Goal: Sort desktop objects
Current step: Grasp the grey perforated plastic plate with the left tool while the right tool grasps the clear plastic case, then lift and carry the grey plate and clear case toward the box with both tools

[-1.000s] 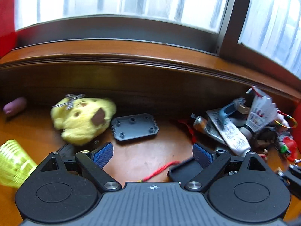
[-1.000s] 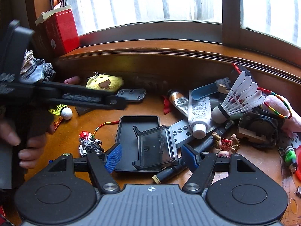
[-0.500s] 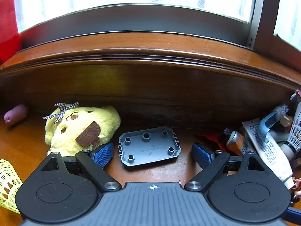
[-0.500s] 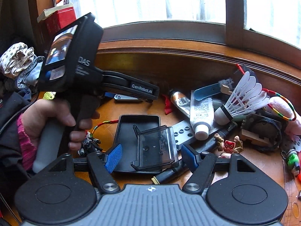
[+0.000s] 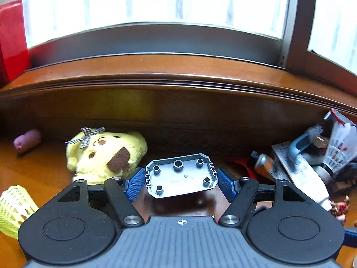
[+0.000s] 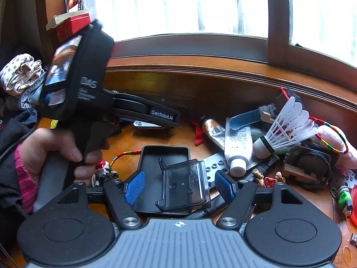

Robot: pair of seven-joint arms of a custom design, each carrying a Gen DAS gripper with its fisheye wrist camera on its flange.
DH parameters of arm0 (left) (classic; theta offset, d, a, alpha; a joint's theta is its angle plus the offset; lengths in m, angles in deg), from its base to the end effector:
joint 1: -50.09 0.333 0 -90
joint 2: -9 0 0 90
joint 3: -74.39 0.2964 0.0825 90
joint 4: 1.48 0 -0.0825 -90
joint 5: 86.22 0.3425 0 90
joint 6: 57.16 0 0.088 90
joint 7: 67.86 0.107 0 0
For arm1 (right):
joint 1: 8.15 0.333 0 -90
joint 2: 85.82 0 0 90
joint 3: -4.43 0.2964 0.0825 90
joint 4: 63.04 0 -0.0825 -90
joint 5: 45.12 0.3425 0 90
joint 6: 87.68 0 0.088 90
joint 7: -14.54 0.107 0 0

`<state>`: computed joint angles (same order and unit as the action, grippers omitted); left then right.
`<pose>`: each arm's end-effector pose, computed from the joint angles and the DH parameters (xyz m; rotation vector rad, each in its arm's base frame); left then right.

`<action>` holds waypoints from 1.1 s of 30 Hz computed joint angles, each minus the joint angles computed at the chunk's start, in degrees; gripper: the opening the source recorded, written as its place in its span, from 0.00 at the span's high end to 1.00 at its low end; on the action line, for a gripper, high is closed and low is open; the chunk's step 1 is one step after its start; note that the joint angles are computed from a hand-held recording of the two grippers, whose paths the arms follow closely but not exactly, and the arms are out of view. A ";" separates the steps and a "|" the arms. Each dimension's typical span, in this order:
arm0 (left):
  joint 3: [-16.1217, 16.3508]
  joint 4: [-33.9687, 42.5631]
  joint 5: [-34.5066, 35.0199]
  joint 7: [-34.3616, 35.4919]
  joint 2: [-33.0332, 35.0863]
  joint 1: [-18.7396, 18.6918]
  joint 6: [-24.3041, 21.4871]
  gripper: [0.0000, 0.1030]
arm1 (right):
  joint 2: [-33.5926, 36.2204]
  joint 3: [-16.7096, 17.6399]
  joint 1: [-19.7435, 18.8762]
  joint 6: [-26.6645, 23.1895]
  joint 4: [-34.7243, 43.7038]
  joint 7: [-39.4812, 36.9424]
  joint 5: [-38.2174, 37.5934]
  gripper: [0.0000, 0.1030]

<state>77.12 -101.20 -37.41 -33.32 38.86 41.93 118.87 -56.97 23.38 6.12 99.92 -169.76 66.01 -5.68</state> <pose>0.6468 -0.1271 0.3621 -1.7560 1.7062 -0.7892 0.5801 0.2681 0.3576 -1.9139 1.2507 -0.4616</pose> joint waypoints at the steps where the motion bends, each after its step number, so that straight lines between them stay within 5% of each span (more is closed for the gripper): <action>1: 0.18 -0.84 0.20 -0.28 -0.63 -0.03 0.41 0.32 | 0.10 -0.16 0.08 -0.28 0.21 0.05 -0.11 0.30; 16: 0.56 -7.78 2.77 -1.07 -6.62 1.21 5.02 0.32 | 1.51 -9.06 7.19 -5.81 3.43 4.28 -2.55 0.37; 23: 1.47 -8.70 3.75 -1.91 -7.85 0.28 5.66 0.32 | 1.30 -11.19 8.96 -5.24 2.87 6.87 -3.75 0.51; 33: 3.71 -9.70 8.14 -5.42 -9.43 -1.45 6.95 0.32 | 0.14 -1.52 0.89 -0.54 0.66 2.95 -1.50 0.51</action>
<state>80.83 -110.90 -29.26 -38.74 29.43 40.48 125.82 -56.83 21.85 7.01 99.38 -169.10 68.96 -7.18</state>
